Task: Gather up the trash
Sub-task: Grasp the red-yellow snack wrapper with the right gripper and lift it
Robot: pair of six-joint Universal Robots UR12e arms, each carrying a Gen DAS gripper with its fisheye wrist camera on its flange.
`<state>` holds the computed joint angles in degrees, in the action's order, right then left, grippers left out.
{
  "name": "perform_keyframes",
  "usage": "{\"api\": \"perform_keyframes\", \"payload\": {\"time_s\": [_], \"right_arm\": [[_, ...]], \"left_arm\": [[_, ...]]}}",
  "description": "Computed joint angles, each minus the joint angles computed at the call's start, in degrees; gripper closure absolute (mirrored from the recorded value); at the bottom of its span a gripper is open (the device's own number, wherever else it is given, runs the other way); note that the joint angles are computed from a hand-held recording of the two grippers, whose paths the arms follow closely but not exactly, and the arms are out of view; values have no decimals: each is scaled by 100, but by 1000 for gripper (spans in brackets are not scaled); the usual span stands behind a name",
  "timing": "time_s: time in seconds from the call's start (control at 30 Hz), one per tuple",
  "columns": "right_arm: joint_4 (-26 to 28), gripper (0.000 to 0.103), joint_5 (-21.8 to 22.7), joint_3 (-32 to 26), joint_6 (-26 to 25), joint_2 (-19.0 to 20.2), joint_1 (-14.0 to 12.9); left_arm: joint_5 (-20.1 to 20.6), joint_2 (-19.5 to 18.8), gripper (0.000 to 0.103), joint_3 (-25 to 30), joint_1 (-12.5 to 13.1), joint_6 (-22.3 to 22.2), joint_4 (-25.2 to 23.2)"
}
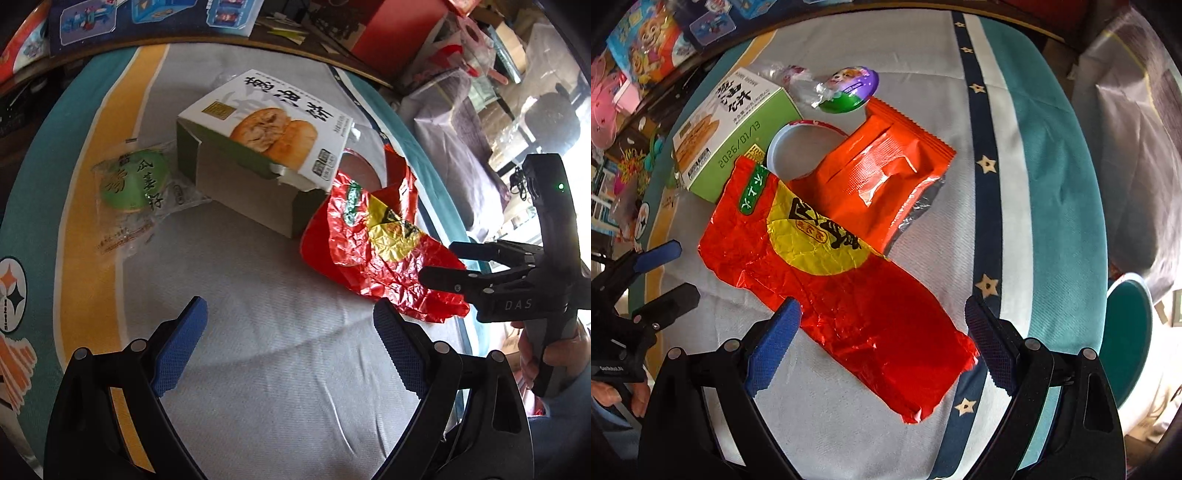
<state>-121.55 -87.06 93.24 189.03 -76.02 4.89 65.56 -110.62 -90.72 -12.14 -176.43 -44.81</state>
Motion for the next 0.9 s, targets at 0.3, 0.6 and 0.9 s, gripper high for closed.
{"api": "perform_keyframes", "payload": {"time_s": [0.3,0.6,0.9], "right_arm": [[55,17,-162,19,-169,102,79],[-274,45,-129,272,-512,-66,260],[-390,99,258,692,-437,-458,238]], "left_arm": [[-34,23,11,-82,47,1,-11],[0,80,11,-144,25,-150,-8],[143,216,11,-218,-41,-127,38]]}}
